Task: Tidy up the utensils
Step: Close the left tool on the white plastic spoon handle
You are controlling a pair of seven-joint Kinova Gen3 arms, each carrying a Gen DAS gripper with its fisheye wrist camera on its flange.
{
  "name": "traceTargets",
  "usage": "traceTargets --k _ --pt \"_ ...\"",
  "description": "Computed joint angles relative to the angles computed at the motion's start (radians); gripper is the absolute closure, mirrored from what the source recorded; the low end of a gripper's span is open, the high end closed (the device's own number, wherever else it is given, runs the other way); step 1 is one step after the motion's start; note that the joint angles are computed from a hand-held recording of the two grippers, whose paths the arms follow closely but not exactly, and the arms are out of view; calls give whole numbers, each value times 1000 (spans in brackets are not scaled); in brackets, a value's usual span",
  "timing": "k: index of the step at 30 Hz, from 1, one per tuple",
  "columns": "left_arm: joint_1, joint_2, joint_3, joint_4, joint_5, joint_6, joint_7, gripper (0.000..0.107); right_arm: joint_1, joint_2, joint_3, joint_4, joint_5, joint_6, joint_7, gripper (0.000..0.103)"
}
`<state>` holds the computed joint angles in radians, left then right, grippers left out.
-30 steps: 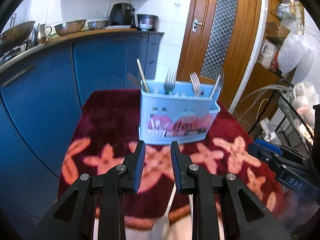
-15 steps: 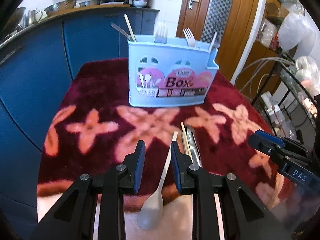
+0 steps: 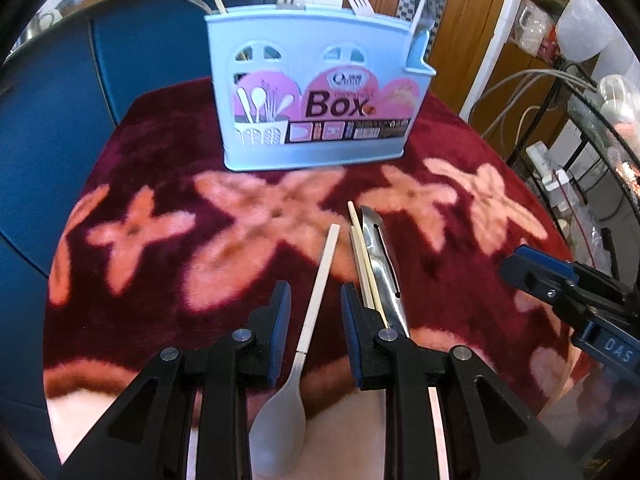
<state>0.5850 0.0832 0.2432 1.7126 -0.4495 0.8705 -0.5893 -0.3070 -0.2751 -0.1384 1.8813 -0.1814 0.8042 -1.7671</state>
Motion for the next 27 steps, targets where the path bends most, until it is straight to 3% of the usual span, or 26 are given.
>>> traceTargets --k 11,18,23,27 --pt "16 95 -29 -92 39 57 -128 83 -2 11 31 16 -42 -1 43 63" --pt "6 114 -51 -123 86 62 -208 100 4 18 36 20 -59 1 62 63" --pt "1 79 -65 -73 89 -3 -163 103 8 32 21 6 -47 12 50 63" --pt "7 35 -64 -22 29 -32 -62 103 -4 49 12 -16 -48 28 51 63"
